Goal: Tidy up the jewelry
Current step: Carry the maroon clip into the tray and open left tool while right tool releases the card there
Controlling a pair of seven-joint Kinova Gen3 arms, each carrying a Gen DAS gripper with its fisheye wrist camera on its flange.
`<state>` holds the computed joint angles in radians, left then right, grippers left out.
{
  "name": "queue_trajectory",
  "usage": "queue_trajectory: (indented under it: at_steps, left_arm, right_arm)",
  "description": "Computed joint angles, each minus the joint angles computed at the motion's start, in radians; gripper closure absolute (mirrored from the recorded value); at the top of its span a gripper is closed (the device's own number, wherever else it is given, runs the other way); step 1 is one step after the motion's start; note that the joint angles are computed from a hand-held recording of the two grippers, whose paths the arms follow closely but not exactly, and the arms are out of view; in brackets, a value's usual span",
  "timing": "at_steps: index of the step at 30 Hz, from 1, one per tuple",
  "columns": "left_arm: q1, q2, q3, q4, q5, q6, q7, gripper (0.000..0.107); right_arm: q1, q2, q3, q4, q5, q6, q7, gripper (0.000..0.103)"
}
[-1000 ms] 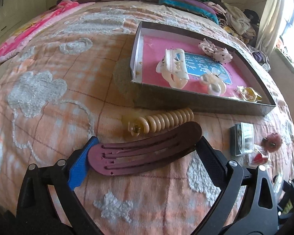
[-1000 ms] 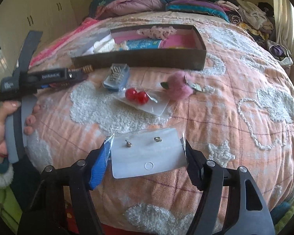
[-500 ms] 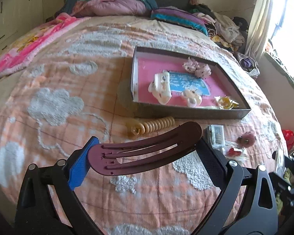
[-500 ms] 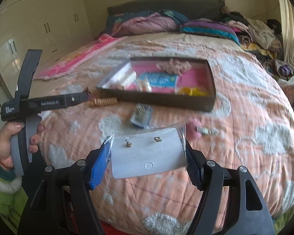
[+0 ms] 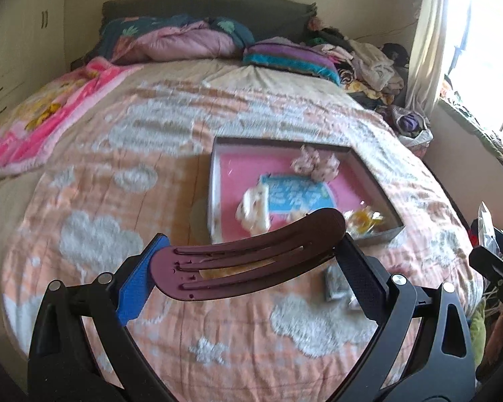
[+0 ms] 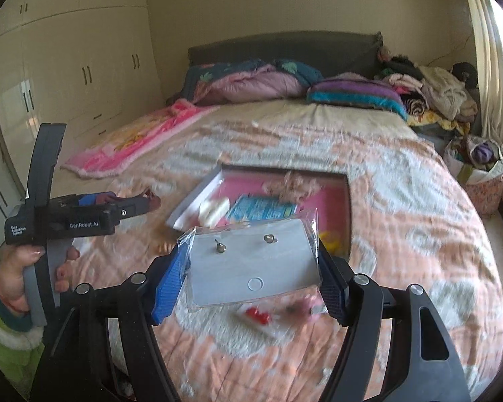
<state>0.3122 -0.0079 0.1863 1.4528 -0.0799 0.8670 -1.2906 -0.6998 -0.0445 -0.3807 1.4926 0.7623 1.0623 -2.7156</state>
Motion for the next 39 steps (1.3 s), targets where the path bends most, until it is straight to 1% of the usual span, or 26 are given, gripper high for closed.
queue_trajectory:
  at_steps: [7,10,13,15,18,20,23,28,30,34,39]
  left_arm:
    - [0.043,0.058,0.019,-0.103,-0.04,0.015,0.003,0.016]
    - [0.059,0.08,0.016,-0.135,-0.031,0.018,-0.019,0.016]
    - [0.081,0.118,0.017,-0.187,-0.027,0.04,-0.043,0.016]
    - [0.108,0.152,0.016,-0.231,-0.052,0.062,-0.046,0.016]
    - [0.146,0.22,0.013,-0.322,-0.053,0.107,-0.067,0.016]
    - [0.172,0.246,0.004,-0.355,-0.061,0.114,-0.073,0.016]
    - [0.203,0.309,-0.006,-0.438,-0.056,0.155,-0.085,0.016]
    - [0.26,0.391,-0.04,-0.538,-0.083,0.205,-0.098,0.016]
    - [0.268,0.423,-0.047,-0.58,-0.076,0.231,-0.11,0.016]
    - [0.292,0.481,-0.071,-0.658,-0.086,0.279,-0.124,0.016]
    - [0.293,0.527,-0.096,-0.706,-0.082,0.307,-0.135,0.016]
  right_arm:
    - [0.019,-0.017,-0.002,-0.034,0.046,0.042,-0.003,0.034]
    - [0.03,-0.024,-0.007,-0.043,0.06,0.06,-0.013,0.034]
    - [0.035,-0.03,-0.02,-0.062,0.081,0.11,-0.026,0.034]
    - [0.04,-0.047,-0.03,-0.062,0.103,0.142,-0.049,0.034]
    - [0.067,-0.08,-0.037,-0.041,0.109,0.151,-0.076,0.034]
    - [0.095,-0.096,-0.036,-0.03,0.094,0.144,-0.072,0.034]
    - [0.139,-0.111,-0.034,-0.015,0.063,0.132,-0.047,0.034]
    - [0.209,-0.129,-0.01,0.026,-0.008,0.058,-0.031,0.034]
    - [0.231,-0.13,-0.003,0.036,-0.038,0.033,-0.021,0.034]
    - [0.261,-0.11,0.01,0.031,-0.073,0.002,0.02,0.034]
    - [0.268,-0.07,0.034,0.01,-0.096,-0.034,0.066,0.034]
